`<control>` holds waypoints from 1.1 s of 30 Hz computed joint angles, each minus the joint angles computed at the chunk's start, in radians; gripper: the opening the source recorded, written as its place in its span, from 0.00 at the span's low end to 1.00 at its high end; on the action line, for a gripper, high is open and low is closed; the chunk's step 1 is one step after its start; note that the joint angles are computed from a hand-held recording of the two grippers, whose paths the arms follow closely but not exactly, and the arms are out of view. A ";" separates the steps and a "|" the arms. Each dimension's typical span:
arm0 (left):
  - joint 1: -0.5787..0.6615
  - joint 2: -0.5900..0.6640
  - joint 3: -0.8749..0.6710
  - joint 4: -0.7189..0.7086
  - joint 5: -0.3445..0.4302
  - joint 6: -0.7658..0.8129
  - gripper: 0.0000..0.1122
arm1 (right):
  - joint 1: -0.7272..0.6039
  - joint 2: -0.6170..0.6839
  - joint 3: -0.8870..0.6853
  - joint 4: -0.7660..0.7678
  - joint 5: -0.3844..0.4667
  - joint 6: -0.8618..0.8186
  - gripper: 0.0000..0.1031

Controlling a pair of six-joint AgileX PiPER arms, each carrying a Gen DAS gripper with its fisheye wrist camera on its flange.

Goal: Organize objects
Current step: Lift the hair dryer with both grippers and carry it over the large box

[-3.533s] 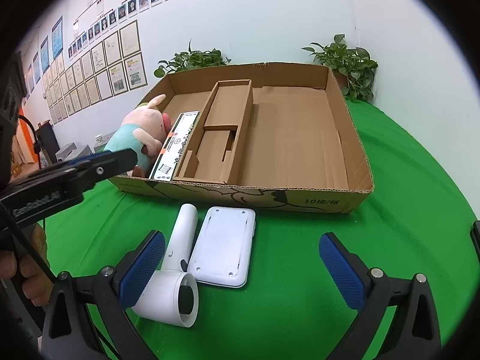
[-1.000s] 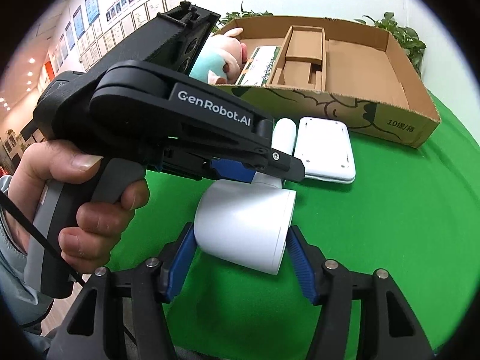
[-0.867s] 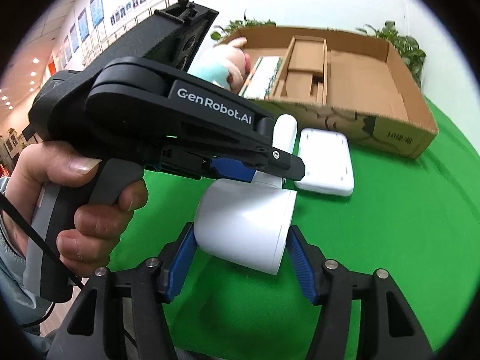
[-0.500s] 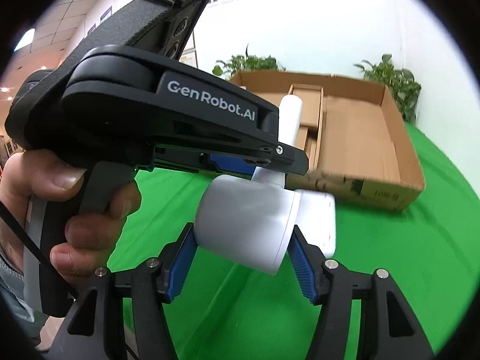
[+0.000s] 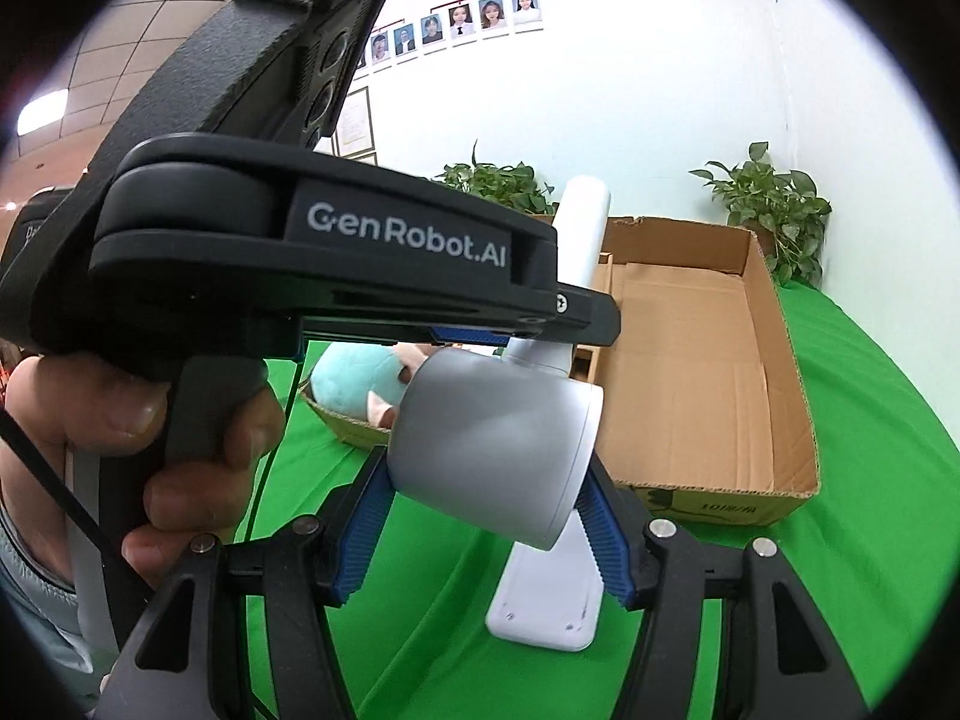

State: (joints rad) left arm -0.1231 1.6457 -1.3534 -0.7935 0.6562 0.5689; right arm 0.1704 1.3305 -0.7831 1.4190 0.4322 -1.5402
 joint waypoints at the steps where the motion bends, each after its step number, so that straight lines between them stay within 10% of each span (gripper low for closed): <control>1: -0.002 0.021 -0.032 0.014 0.006 -0.016 0.27 | -0.006 0.016 -0.015 -0.003 0.005 -0.002 0.58; 20: -0.002 0.715 -0.931 0.246 0.298 -0.380 0.27 | -0.101 0.503 -0.564 -0.440 0.214 0.381 0.58; 33: -0.014 0.897 -1.164 0.304 0.396 -0.423 0.29 | -0.116 0.569 -0.589 -0.527 0.250 0.439 0.58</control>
State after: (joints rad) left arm -0.1373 2.5429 -2.5176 -0.4897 1.0521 0.1463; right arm 0.0543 1.8996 -1.3720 0.8922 0.6822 -1.1015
